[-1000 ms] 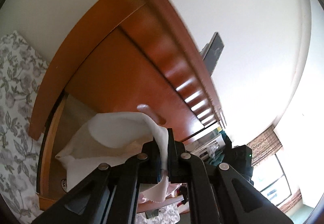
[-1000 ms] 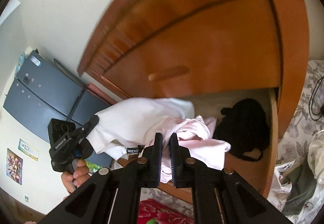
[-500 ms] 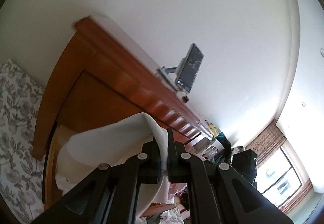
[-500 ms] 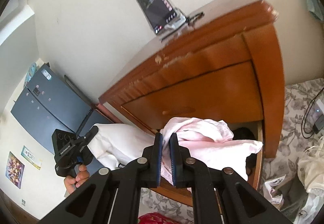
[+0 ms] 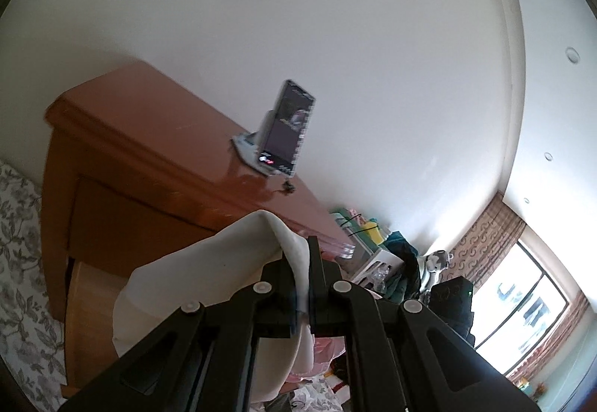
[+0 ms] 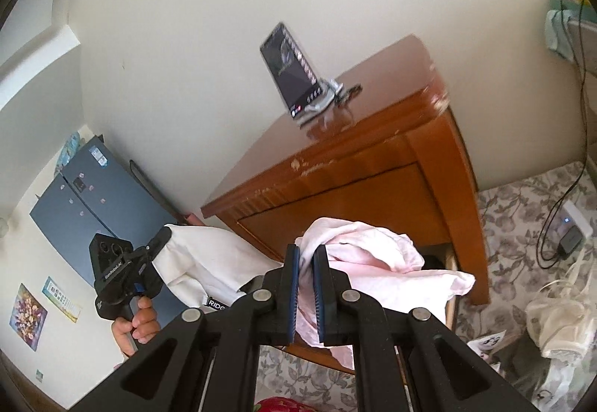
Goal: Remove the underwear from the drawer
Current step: 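Lift the pink garment out with the right gripper while the left gripper carries the white cloth toward the bed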
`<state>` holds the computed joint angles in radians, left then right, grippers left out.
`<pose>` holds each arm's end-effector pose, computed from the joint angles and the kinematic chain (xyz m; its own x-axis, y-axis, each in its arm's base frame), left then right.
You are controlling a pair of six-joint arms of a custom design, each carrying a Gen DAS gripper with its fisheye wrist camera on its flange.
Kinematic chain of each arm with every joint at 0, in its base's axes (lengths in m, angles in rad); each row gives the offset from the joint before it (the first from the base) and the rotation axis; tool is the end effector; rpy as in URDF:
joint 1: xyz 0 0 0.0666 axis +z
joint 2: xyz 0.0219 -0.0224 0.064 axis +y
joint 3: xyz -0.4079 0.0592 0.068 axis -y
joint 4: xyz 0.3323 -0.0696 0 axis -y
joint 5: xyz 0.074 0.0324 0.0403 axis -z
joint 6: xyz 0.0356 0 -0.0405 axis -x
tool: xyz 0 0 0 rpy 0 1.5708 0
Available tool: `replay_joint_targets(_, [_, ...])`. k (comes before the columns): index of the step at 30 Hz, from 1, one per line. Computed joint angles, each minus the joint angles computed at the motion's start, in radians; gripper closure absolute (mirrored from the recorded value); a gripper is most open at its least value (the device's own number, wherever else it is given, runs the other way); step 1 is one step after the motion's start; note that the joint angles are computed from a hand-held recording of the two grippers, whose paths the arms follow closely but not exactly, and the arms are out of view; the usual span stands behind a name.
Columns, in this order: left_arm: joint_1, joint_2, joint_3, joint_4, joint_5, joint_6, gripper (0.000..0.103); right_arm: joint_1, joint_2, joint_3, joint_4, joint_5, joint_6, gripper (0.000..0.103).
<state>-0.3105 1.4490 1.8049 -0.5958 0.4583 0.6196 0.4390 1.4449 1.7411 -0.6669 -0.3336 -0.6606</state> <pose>0.4275 -0.1541 0.6342 -0.5809 -0.3605 -0.7297 0.4248 0.6304 -0.6497 0.4082 0.2041 0.6016 -0.6749 0.3236 -0.6632 -0.3341 0.6674 0.6656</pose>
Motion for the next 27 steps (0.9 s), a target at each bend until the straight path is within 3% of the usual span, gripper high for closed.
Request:
replay_joint_targets(13, [-0.210, 0.159, 0.311, -0.161, -0.065, -0.109, 0.099, -0.151, -0.193, -0.169, 0.020, -0.021, 0.006, 0.095])
replay_joint_targets(18, [-0.294, 0.246, 0.437, -0.248, -0.075, -0.145, 0.099, -0.228, -0.256, -0.221, -0.031, -0.017, 0.027, 0.095])
replay_joint_targets(27, [-0.426, 0.483, 0.757, -0.468, -0.101, -0.186, 0.099, -0.416, -0.360, -0.318, -0.160, -0.007, 0.096, 0.095])
